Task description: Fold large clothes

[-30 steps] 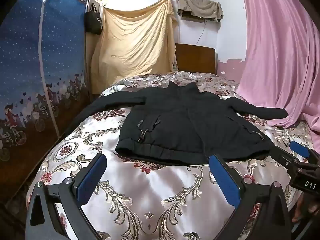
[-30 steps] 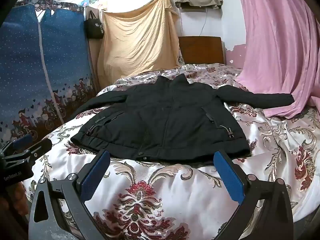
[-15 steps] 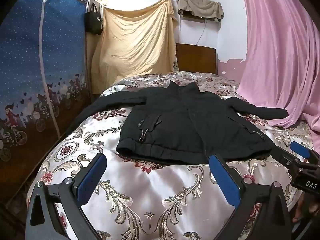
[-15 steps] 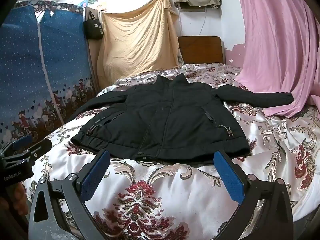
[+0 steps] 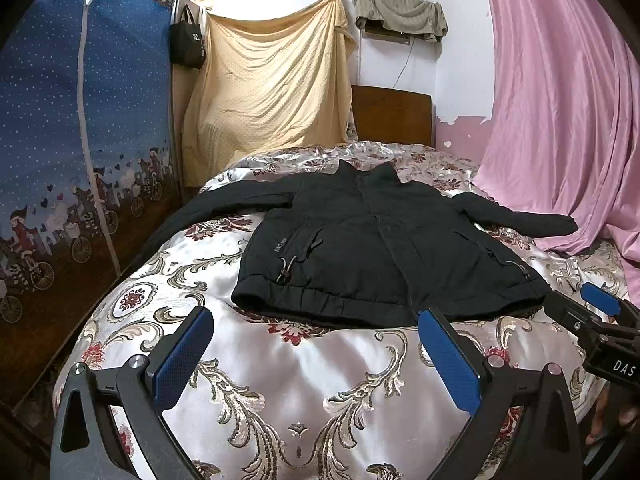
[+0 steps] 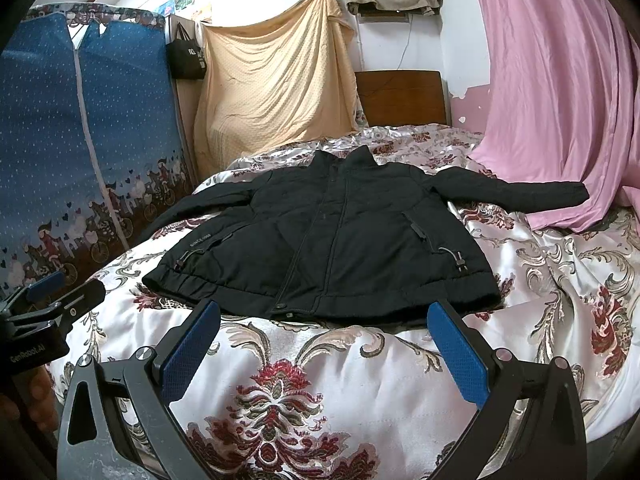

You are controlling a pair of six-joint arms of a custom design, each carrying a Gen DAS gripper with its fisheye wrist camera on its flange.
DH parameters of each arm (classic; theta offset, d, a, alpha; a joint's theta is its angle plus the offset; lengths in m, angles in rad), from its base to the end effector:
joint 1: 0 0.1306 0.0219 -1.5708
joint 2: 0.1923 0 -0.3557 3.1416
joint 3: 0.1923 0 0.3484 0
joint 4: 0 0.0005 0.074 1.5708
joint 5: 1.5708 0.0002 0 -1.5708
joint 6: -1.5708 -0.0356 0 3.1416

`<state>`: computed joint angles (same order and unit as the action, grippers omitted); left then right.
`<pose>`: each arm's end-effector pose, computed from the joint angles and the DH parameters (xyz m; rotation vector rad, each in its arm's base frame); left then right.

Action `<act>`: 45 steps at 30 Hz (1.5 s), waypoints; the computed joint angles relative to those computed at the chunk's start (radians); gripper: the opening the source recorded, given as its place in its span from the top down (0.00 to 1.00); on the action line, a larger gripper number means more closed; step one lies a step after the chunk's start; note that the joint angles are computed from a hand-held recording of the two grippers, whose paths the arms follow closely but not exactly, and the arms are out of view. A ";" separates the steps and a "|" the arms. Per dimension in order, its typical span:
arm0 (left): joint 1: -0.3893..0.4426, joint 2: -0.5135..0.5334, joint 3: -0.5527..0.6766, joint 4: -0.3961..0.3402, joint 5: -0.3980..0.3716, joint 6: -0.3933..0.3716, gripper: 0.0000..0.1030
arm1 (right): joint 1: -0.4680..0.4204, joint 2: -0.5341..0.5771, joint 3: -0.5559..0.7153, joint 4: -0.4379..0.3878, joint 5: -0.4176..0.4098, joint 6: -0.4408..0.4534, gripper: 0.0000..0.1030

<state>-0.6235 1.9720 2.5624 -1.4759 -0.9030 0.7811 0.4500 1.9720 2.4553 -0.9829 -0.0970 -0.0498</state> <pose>0.4795 -0.3110 0.5449 -0.5156 2.0186 0.2868 0.5618 0.2746 0.5348 -0.4749 2.0385 0.4055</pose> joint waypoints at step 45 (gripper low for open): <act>0.000 0.010 0.019 -0.016 0.000 0.001 0.00 | -0.006 0.011 0.014 -0.007 -0.012 -0.009 0.01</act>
